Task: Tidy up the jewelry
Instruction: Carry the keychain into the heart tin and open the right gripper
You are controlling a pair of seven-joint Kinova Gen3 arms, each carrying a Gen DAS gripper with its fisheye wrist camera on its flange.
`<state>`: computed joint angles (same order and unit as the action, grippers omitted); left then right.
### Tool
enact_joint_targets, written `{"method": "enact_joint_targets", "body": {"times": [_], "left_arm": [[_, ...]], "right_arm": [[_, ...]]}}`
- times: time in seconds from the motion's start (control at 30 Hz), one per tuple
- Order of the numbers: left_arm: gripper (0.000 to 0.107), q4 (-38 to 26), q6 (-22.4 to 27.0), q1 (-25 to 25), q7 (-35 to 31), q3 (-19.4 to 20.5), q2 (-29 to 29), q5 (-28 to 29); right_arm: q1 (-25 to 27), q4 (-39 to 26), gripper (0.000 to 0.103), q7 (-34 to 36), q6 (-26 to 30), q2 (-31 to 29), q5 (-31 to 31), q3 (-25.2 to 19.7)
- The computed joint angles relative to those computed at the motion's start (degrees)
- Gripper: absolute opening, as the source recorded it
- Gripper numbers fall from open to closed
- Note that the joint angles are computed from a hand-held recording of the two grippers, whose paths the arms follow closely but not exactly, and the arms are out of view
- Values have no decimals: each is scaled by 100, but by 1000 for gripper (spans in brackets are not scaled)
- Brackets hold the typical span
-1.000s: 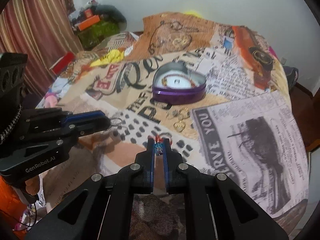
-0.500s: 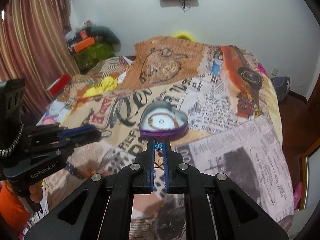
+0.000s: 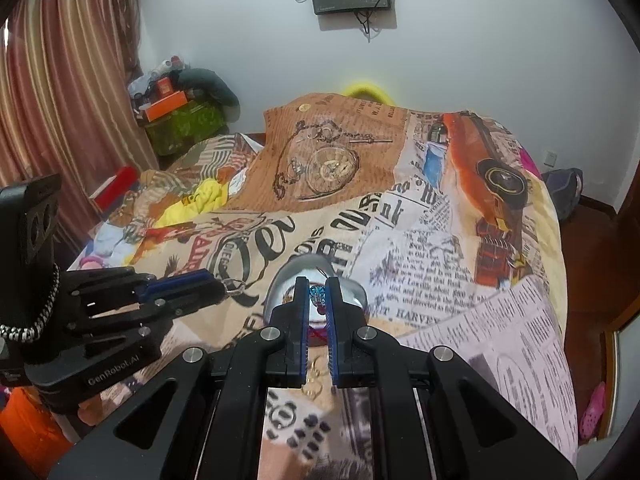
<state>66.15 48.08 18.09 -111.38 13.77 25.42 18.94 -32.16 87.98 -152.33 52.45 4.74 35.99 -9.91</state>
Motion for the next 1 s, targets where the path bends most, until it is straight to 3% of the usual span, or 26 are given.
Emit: {"method": "enact_joint_targets", "body": {"times": [0.37,0.6,0.8,1.0], "left_arm": [[9,-696,234,251,210,-84,602,-296],[9,-1293,574,465,380,-183,1059,-531],[9,-1809,1002,593,513,-246,1420,-699],[9,-1964,1210,576,500,-222,1512,-635]], "right_arm": [[310,-142,7,712,-441,333,-642,256],[767,-212,7,1836,-689,616,-1883,344],[898,-206,7,2321,-661,770,-2447,430],[787,-286,7,2382,-480,830,-2379,511]]}}
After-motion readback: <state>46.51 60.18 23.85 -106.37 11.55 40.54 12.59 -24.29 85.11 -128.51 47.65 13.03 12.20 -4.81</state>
